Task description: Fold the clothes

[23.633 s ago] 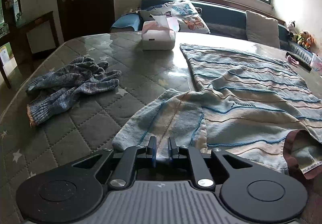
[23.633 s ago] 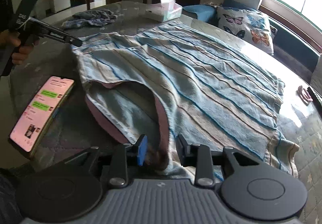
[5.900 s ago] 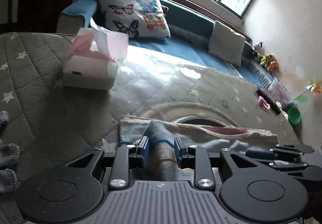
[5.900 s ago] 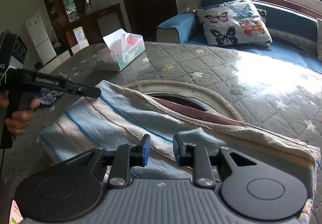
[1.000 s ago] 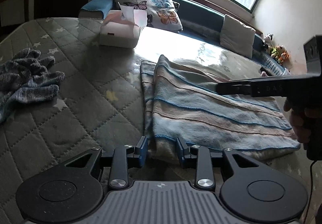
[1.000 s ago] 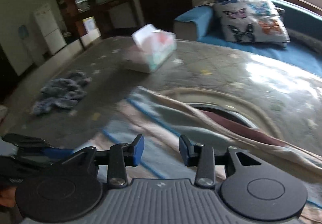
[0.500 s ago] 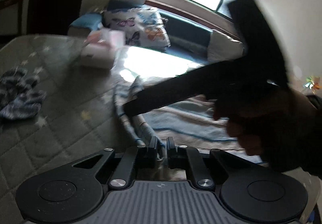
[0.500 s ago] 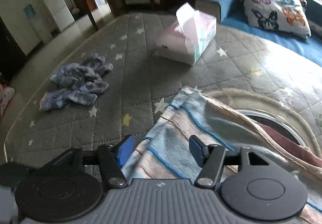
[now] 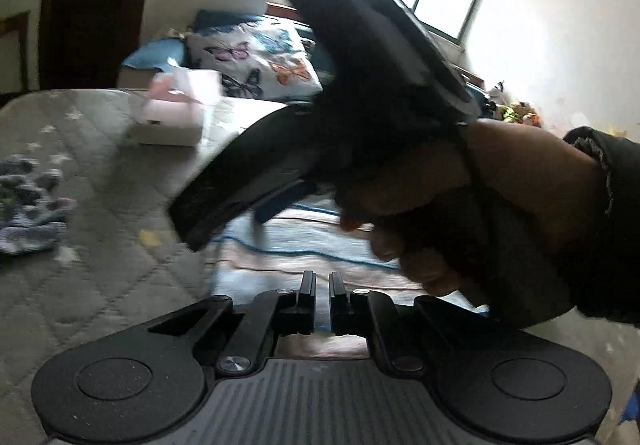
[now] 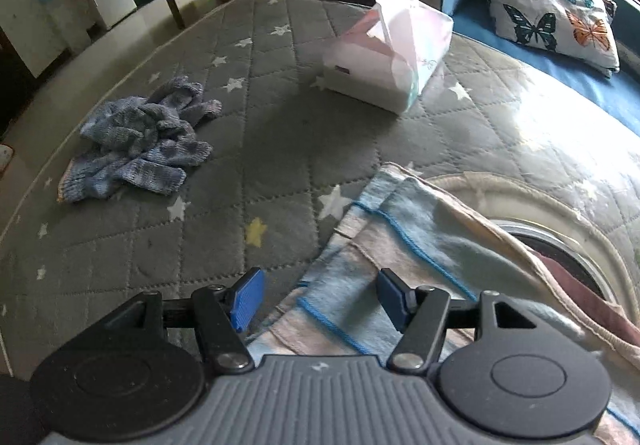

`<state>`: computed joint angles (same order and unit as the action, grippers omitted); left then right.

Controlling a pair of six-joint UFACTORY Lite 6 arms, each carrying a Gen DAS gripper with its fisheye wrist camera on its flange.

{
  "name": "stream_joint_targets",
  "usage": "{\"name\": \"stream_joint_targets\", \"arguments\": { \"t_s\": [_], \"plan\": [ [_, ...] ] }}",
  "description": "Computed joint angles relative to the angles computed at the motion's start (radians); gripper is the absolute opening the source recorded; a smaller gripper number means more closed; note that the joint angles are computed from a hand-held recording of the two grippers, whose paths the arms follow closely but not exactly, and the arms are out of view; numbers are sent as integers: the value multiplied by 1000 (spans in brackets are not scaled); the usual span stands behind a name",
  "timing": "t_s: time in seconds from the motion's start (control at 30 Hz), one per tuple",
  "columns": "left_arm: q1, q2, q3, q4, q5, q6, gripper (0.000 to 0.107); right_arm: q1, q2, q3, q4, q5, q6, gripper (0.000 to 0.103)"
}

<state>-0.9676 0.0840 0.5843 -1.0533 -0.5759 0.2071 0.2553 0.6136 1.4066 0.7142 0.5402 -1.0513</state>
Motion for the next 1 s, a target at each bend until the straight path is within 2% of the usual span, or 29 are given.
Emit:
{"name": "stream_joint_targets", "arguments": {
  "t_s": [0.1, 0.17, 0.37, 0.43, 0.67, 1.0],
  "plan": [
    [-6, -43, -55, -83, -59, 8, 19, -6, -6, -4, 5, -4, 1, 64],
    [2, -60, -82, -111, -77, -6, 20, -8, -4, -1, -3, -5, 11, 64],
    [80, -37, -109, 8, -13, -195, 21, -13, -7, 2, -8, 4, 21, 64],
    [96, -40, -125, 56, -7, -270, 28, -14, -11, -3, -8, 4, 19, 64],
    [171, -65, -196, 304, 3, -565, 33, -12, -12, -14, 11, 8, -1, 64],
    [184, -10, -146, 290, 58, -581, 36, -7, -13, -23, 11, 6, -4, 64]
  ]
}}
